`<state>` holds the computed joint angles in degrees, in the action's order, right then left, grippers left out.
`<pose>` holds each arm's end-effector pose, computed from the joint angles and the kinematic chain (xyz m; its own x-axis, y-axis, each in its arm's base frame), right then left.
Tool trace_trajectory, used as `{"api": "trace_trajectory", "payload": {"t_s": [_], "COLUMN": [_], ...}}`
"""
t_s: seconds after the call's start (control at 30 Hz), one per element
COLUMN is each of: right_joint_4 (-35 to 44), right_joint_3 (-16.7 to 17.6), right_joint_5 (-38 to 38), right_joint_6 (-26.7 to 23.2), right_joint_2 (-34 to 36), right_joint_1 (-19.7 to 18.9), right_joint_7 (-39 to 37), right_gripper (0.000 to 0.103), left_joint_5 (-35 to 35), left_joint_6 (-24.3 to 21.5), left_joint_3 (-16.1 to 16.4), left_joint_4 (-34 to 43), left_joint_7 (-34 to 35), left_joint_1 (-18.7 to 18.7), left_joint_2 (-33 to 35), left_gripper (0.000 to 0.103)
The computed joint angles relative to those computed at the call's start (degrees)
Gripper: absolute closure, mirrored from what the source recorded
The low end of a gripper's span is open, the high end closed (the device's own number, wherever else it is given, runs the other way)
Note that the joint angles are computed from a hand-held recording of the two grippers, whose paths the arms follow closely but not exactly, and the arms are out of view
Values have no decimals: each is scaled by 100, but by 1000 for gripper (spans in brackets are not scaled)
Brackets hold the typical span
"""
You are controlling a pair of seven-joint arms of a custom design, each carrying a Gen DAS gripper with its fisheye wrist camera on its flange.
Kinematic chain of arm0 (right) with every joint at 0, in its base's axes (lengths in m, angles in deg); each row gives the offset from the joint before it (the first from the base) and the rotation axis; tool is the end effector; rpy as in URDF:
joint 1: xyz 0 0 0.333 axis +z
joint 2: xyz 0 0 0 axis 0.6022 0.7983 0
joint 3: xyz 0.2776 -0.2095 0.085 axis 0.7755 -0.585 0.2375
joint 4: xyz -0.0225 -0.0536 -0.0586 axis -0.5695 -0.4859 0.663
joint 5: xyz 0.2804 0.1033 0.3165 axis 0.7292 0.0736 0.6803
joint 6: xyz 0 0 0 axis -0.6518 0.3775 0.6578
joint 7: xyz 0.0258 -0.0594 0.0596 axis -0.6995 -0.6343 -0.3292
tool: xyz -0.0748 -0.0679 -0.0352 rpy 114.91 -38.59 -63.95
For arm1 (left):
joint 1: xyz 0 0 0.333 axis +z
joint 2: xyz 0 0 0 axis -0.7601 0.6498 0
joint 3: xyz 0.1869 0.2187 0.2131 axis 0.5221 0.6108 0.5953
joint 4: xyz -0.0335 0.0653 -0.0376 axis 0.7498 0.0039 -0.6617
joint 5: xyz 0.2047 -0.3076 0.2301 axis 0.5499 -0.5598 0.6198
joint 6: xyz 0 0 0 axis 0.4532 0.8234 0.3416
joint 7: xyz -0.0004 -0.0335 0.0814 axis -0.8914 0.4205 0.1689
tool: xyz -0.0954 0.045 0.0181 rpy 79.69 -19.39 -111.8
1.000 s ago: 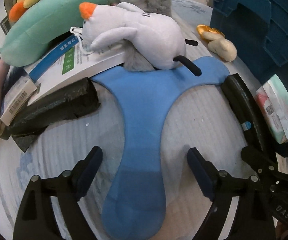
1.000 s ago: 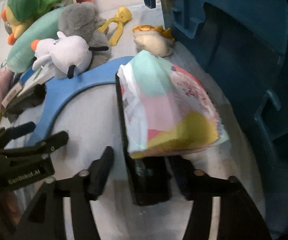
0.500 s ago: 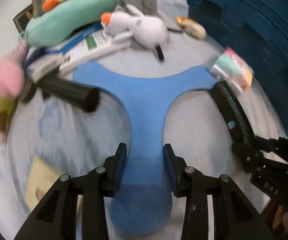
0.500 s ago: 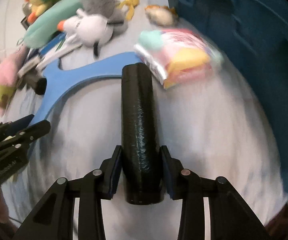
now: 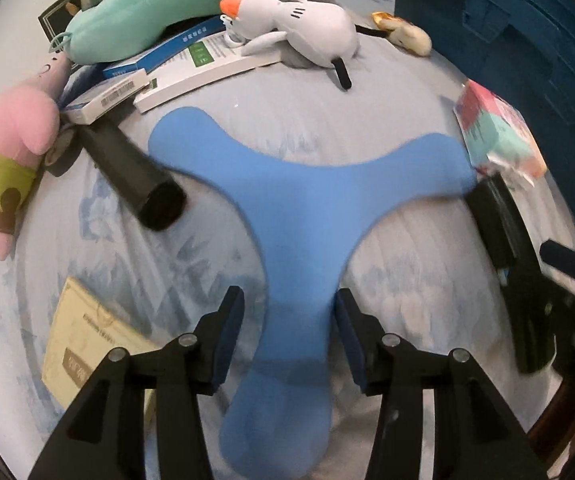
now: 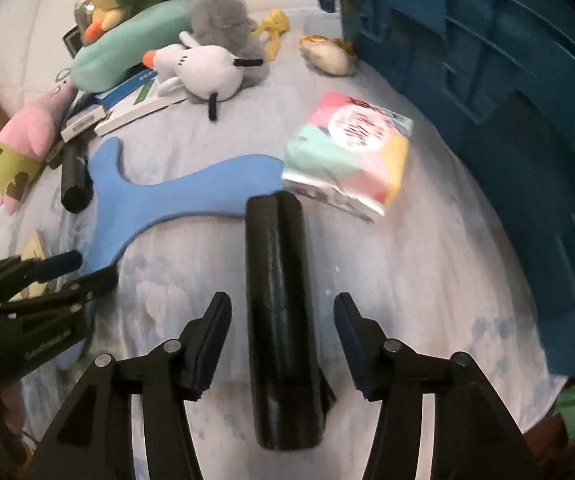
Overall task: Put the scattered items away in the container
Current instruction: 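Grasp the blue Y-shaped piece with the left tool while the right tool grasps the black cylinder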
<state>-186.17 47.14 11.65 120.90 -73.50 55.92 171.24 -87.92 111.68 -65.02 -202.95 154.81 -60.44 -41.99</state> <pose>0.4815 0.2355 0.3182 -0.2984 -0.9515 -0.0754 -0.8565 0.3018 -0.4188 0.5603 -0.2043 0.3093 -0.5073 -0.8617 -0.0097 -0.8027 0.4766 -0.3585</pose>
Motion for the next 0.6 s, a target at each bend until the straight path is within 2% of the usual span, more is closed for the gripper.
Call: {"api": "trace_trajectory", "payload": {"t_s": [0.1, 0.2, 0.23, 0.3, 0.33, 0.47, 0.6], "right_joint_4": [146, 167, 193, 220, 182, 43, -40], "right_joint_3": [-11, -74, -97, -89, -94, -80, -13], "right_joint_5": [19, -82, -191, -162, -141, -136, -268], "right_joint_6": [-27, -30, -92, -178, -102, 43, 79], "right_joint_2": [194, 339, 362, 354, 315, 91, -207], "right_joint_1": [8, 62, 96, 114, 106, 95, 58], "right_joint_7": [-200, -145, -102, -233, -252, -196, -51], "right_gripper": [49, 43, 44, 65, 67, 67, 67], "left_joint_5": [-30, 0, 35, -31, -82, -284, -1152], "left_joint_6": [275, 484, 547, 654, 705, 861, 878], "left_joint_3": [-46, 4, 30, -26, -64, -144, -388], "left_joint_4": [72, 56, 32, -108, -181, -396, -458], "left_joint_7": [-32, -122, -161, -84, -28, 195, 920], "left_joint_1": [-51, -148, -187, -149, -121, -20, 231], "left_joint_2": [153, 208, 201, 31, -65, -411, -698], "left_gripper": [52, 54, 55, 56, 56, 56, 56]}}
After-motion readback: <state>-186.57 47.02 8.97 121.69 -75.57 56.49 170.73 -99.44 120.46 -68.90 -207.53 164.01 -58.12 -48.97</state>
